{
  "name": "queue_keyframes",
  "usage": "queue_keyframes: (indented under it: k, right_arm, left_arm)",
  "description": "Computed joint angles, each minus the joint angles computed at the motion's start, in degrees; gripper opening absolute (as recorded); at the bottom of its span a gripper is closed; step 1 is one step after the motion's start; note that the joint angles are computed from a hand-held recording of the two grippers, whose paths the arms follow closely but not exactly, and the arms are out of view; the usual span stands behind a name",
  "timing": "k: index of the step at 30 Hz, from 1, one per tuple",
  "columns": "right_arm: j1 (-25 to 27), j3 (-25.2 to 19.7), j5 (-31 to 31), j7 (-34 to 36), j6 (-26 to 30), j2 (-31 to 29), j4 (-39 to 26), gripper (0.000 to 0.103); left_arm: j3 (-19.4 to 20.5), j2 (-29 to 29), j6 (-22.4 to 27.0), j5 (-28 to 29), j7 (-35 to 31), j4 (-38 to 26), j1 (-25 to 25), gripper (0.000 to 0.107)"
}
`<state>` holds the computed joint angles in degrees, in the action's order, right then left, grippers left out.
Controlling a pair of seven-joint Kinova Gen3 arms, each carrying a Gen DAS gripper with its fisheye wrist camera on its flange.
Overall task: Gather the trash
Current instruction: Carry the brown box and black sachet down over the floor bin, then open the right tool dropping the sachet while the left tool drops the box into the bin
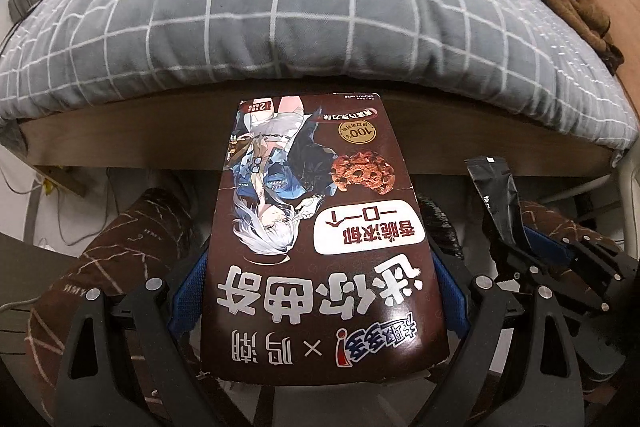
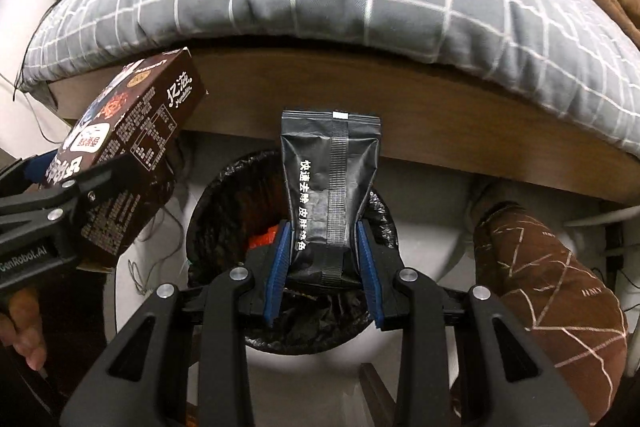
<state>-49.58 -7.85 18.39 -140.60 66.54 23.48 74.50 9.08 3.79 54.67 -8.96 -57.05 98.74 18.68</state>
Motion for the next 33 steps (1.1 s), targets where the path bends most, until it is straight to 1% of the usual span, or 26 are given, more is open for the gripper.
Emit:
queue_keyframes:
  k: [6, 8, 10, 12, 17, 19, 22, 24, 27, 33]
  right_arm:
    - [1.0, -0.3, -2.8, 2.2, 0.1, 3.1, -2.7, 0.034]
    - [1.0, -0.1, -3.3, 2.8, -0.3, 3.7, -3.1, 0.036]
    - [0.4, 0.2, -3.1, 3.3, -0.5, 4.3, -3.7, 0.040]
    - [0.0, 0.5, -2.9, 3.3, -0.9, 4.4, -3.5, 0.041]
    - [-0.5, 1.1, -2.2, 2.9, -1.8, 3.8, -2.1, 0.055]
    - [-0.6, 1.5, -1.3, 2.2, -2.0, 3.2, -1.0, 0.067]
    - [-0.7, 1.8, -0.1, 0.5, -1.8, 2.0, 0.4, 0.078]
    - [-0.2, 2.1, 0.5, -1.2, -2.2, 0.5, 2.3, 0.081]
    - [0.4, 1.9, 1.6, -3.3, -1.7, -1.1, 3.9, 0.087]
    - [1.9, 1.6, 5.1, -8.5, -1.1, -5.2, 7.8, 0.091]
  left_arm:
    - [-0.8, 1.3, -0.5, 0.1, -1.1, 0.2, -0.8, 0.090]
    - [-1.1, 1.3, -0.6, 0.1, -0.9, 0.5, -1.1, 0.090]
    - [-1.2, 1.2, -0.4, 0.2, -0.4, 0.5, -1.2, 0.090]
    - [-1.2, 0.9, -0.4, 0.2, -0.3, 0.7, -1.4, 0.090]
    - [-1.0, 0.5, -0.4, 0.2, 0.9, 1.1, -1.4, 0.090]
    - [-0.9, 0.7, -0.5, 0.4, 0.8, 0.8, -1.4, 0.090]
    - [-1.0, 1.3, -1.2, 1.3, -0.5, 0.7, -1.8, 0.090]
    - [-1.2, 1.1, -1.5, 2.3, -1.9, 1.2, -2.2, 0.090]
    - [-0.9, 1.6, -1.7, 2.8, -2.1, 0.9, -1.8, 0.090]
    - [0.0, 3.3, -1.9, 2.7, -1.7, -0.9, 0.3, 0.090]
